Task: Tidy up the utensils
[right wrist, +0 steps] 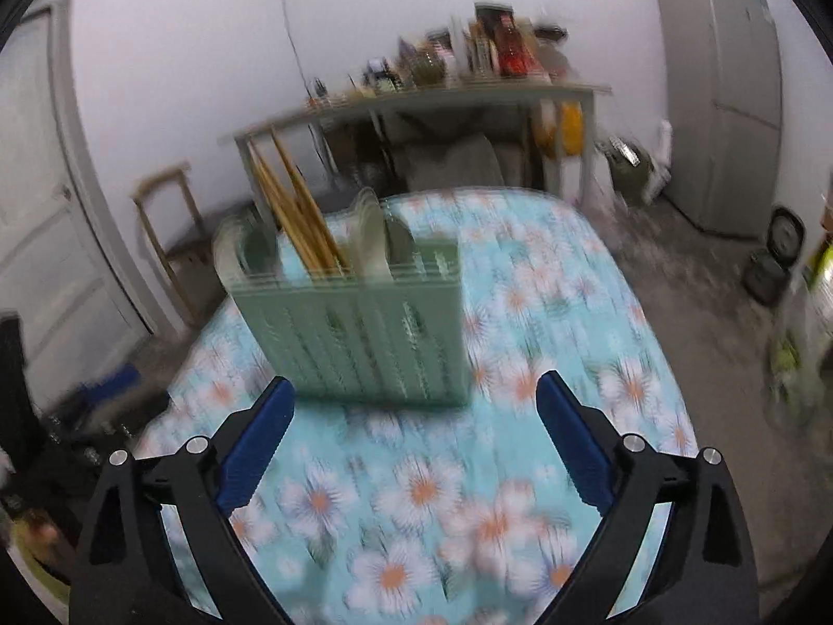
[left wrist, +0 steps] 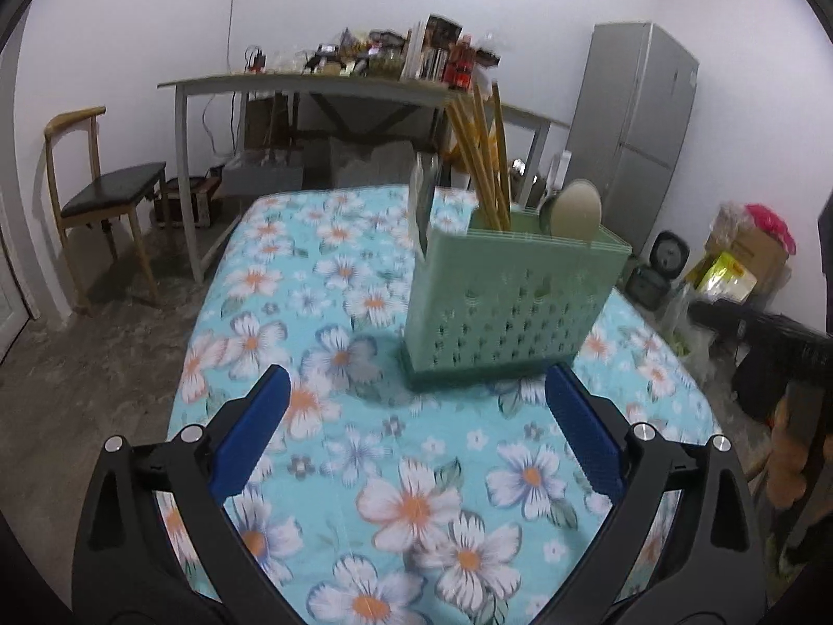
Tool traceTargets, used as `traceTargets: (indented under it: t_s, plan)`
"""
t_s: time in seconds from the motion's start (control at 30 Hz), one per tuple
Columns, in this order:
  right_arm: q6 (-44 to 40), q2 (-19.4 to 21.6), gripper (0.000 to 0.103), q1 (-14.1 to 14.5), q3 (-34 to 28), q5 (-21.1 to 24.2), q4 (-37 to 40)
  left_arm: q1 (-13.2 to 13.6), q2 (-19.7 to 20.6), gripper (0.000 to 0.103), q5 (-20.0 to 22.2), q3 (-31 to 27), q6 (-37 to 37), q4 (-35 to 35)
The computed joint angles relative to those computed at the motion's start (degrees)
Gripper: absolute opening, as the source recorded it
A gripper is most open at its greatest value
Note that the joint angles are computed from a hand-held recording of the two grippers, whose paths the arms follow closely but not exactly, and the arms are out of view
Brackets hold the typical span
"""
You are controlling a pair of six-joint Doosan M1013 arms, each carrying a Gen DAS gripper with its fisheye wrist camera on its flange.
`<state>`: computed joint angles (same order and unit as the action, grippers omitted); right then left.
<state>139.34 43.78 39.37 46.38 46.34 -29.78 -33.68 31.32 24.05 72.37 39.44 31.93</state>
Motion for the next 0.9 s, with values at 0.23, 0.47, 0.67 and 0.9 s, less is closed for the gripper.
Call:
traceTargets:
  t_s: [0.23, 0.47, 0.67, 0.9]
  plan:
    - [4.0, 0.7, 0.096, 1.3, 0.5, 9.1, -4.1, -2.2, 1.0, 0.095, 11.4, -2.1, -12.3, 8.4]
    - [4.4, 1.1, 0.096, 2.6, 0.4, 14.6, -11.6, -4.5, 2.1, 0.095, 21.7, -4.2, -18.5, 18.2]
    - [4.5, 1.1, 0.096, 3.2, 0.7, 16.1, -13.4, -6.0, 2.6, 0.095, 26.1, -4.8, -19.4, 24.4]
    - [5.1, 0.5, 0.096, 4.1, 1.5, 16.1, -16.8, -6.4, 2.8, 0.095, 27.0, -5.7, -15.0, 21.9]
